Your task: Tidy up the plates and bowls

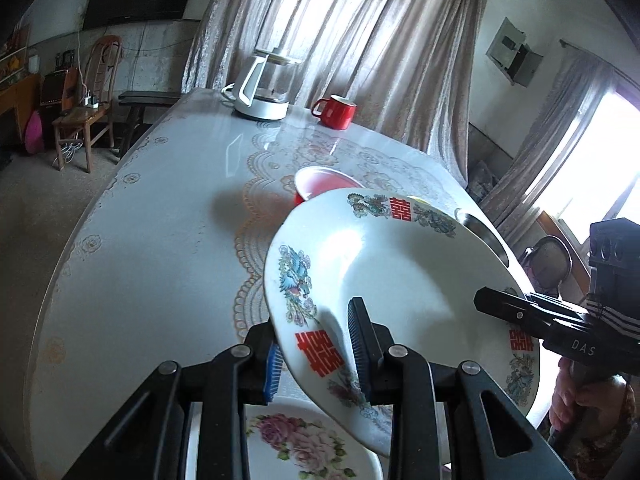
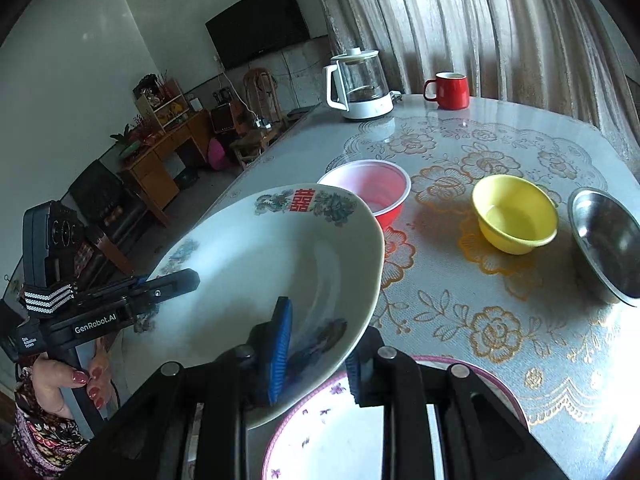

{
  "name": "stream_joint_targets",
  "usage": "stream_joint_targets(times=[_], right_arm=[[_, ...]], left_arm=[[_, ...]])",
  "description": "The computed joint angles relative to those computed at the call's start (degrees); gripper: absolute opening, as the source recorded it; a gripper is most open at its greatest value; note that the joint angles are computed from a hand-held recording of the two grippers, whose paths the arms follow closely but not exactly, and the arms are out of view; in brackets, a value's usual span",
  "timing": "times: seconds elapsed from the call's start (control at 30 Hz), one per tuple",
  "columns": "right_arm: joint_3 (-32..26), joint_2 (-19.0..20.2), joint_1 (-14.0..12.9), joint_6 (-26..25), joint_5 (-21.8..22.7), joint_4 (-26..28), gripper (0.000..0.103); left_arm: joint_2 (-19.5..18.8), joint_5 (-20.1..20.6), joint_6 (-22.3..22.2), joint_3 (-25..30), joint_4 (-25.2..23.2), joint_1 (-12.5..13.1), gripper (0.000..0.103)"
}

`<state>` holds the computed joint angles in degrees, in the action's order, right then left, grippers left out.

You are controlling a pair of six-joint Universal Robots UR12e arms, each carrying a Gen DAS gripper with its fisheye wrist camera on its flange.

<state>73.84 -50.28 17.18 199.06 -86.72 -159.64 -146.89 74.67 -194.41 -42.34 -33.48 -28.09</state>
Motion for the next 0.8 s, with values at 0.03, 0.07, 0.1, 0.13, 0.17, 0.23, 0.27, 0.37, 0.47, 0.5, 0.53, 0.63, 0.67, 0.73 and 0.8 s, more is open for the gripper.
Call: stream_joint_targets(times=[0.03,0.07,0.1,0.13,0.17,0.23,0.27,0.37,0.47,0.5,0.53,0.63,0.67,0.73,0.8], right_arm=[[1.5,-0.9,-0.1,0.2,-0.2,-1.0,0.023],[2.9,-1.8,-0.1,0.5,-0.5,-1.9,0.023],[4.3,-2.6,-0.2,0.7,-0.5,-2.8,0.023],[5.7,-3.4,-0.3,0.9,-0.7,-3.7,0.023],[7.0,-4.2,-0.4,1.2,-0.9,-4.5,0.023],[9.6,-5.7,-0.7,1.9,-1.3,-6.2,0.023],[10.9,-6.3,-0.8,2.2,-1.5,-6.8,0.023],[14.3,-8.0,-1.0,3.1,-2.5,-9.1,0.023],[17.2,-9.4,-1.1,3.7,-3.8,-10.6,0.023],[18.0,-9.7,-1.2,4.0,-3.9,-11.0,0.023],[18.7,-10.0,-1.3,4.4,-3.9,-11.3,0.023],[20.7,-10.6,-1.5,5.2,-4.4,-12.0,0.023],[21.3,-10.8,-1.6,5.4,-4.5,-12.1,0.023],[22.3,-10.9,-1.8,6.3,-4.2,-12.5,0.023],[23.2,-11.0,-2.1,6.9,-3.5,-13.0,0.023]], left_arm=[[0.4,-0.2,0.4,-0.5,0.5,-0.3,0.030],[0.6,-0.4,0.9,-0.8,0.5,-0.6,0.030],[0.9,-0.8,1.1,-1.2,0.7,-0.9,0.030],[1.1,-1.4,1.1,-1.6,1.2,-1.2,0.030],[1.3,-1.8,1.2,-1.9,1.4,-1.5,0.030],[1.4,-2.6,1.0,-2.1,1.7,-2.0,0.030],[1.4,-3.0,0.9,-2.3,2.0,-2.3,0.030],[1.6,-3.7,0.9,-3.1,2.3,-3.1,0.030],[1.6,-3.9,1.5,-3.4,1.5,-3.9,0.030],[1.5,-4.1,1.4,-3.6,1.3,-4.1,0.030],[1.5,-4.3,1.2,-3.7,1.0,-4.3,0.030],[1.3,-4.4,1.0,-3.9,-0.3,-4.8,0.030],[1.3,-4.3,0.9,-4.0,-0.8,-4.9,0.030],[1.2,-3.6,1.1,-4.1,-1.5,-5.2,0.030],[1.0,-2.8,1.2,-3.9,-2.5,-5.5,0.030]])
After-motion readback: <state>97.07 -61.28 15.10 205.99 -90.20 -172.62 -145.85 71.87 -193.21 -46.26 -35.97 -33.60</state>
